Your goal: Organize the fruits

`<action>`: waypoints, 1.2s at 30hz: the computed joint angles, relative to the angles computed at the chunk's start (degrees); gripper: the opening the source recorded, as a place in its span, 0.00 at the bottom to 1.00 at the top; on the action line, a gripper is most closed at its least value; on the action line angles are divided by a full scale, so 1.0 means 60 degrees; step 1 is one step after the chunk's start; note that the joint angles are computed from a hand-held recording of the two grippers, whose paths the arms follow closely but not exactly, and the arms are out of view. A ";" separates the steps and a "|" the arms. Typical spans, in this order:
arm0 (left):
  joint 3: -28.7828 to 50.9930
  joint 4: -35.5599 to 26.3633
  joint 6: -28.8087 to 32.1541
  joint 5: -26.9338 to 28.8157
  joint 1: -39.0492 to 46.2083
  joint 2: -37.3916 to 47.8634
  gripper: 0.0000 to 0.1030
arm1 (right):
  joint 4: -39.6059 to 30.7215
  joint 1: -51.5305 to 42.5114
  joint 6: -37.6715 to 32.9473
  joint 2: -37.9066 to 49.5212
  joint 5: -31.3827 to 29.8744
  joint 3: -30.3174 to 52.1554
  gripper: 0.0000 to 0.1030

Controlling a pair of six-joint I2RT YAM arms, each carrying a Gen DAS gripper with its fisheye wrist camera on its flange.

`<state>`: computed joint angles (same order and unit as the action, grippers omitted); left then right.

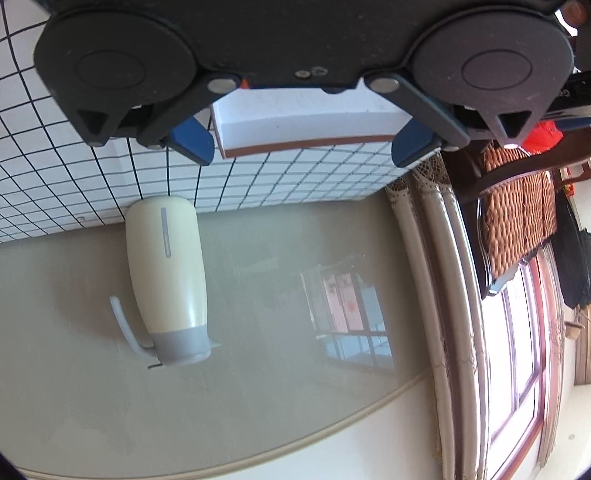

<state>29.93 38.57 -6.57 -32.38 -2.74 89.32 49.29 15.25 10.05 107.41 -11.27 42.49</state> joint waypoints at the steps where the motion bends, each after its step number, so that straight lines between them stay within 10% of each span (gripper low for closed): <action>1: -0.0010 -0.0082 -0.0008 0.0020 -0.0030 -0.0042 1.00 | -0.0130 0.0019 -0.0048 0.0006 0.0012 0.0013 0.94; 18: -0.0596 -0.3170 -0.1425 -0.0218 -0.1389 -0.2375 1.00 | -0.1627 -0.0787 -0.0388 -0.1817 -0.1332 -0.1087 0.94; 36: 0.0912 -1.2662 -0.6373 -0.4534 -0.7378 -0.6820 1.00 | -0.7470 -0.3154 -0.1182 -0.9489 -0.3193 -0.2996 0.94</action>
